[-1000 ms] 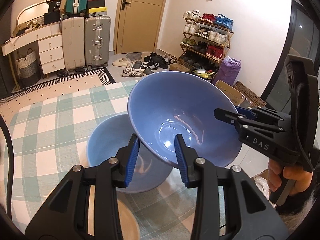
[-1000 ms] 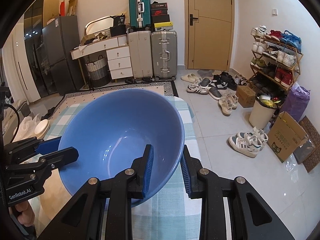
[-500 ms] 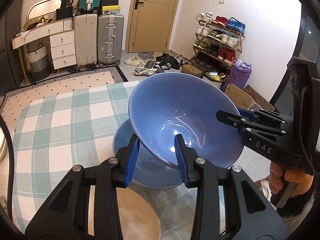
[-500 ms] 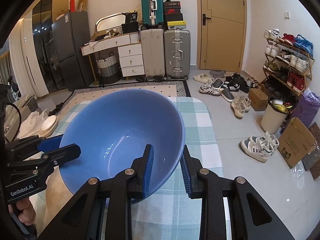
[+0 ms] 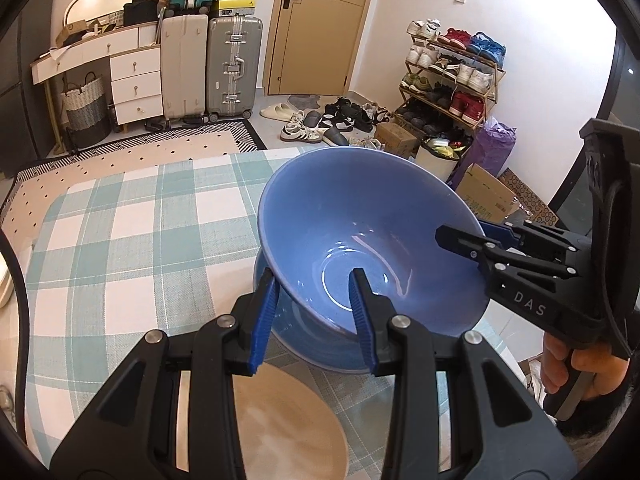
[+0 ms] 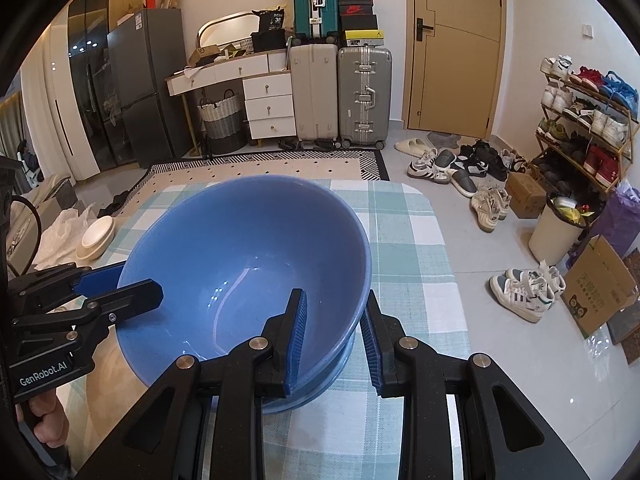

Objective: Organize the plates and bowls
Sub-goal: 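Lift the held bowl stack and lower it into the other blue bowls with both tools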

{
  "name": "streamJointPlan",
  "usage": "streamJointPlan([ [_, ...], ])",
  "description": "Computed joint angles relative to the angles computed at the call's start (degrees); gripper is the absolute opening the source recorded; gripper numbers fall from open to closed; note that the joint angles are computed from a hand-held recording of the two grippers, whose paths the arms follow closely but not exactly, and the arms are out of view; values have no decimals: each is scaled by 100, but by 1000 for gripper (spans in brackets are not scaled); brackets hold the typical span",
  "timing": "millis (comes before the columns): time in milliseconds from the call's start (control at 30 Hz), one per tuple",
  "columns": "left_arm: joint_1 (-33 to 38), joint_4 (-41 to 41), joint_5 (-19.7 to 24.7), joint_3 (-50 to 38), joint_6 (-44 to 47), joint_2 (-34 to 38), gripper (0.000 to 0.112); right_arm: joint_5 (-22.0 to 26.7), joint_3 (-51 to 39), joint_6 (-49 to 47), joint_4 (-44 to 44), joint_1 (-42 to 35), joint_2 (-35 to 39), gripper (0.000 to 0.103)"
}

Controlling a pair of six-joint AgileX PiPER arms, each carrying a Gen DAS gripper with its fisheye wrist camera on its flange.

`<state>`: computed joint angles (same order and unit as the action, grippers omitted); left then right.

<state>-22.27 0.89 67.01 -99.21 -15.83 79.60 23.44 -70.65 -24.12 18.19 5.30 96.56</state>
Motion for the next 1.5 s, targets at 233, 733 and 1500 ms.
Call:
streamJointPlan([
  [233, 308, -254, -311, 411, 248, 48, 33, 15, -151, 63, -83, 25, 274, 28],
  [733, 516, -230, -1059, 1240, 442, 217, 33, -254, -304, 1083, -1208, 352, 797, 29],
  [1500, 260, 302, -1365, 1564, 250, 476, 33, -695, 206, 3344, -3682, 676, 789, 29],
])
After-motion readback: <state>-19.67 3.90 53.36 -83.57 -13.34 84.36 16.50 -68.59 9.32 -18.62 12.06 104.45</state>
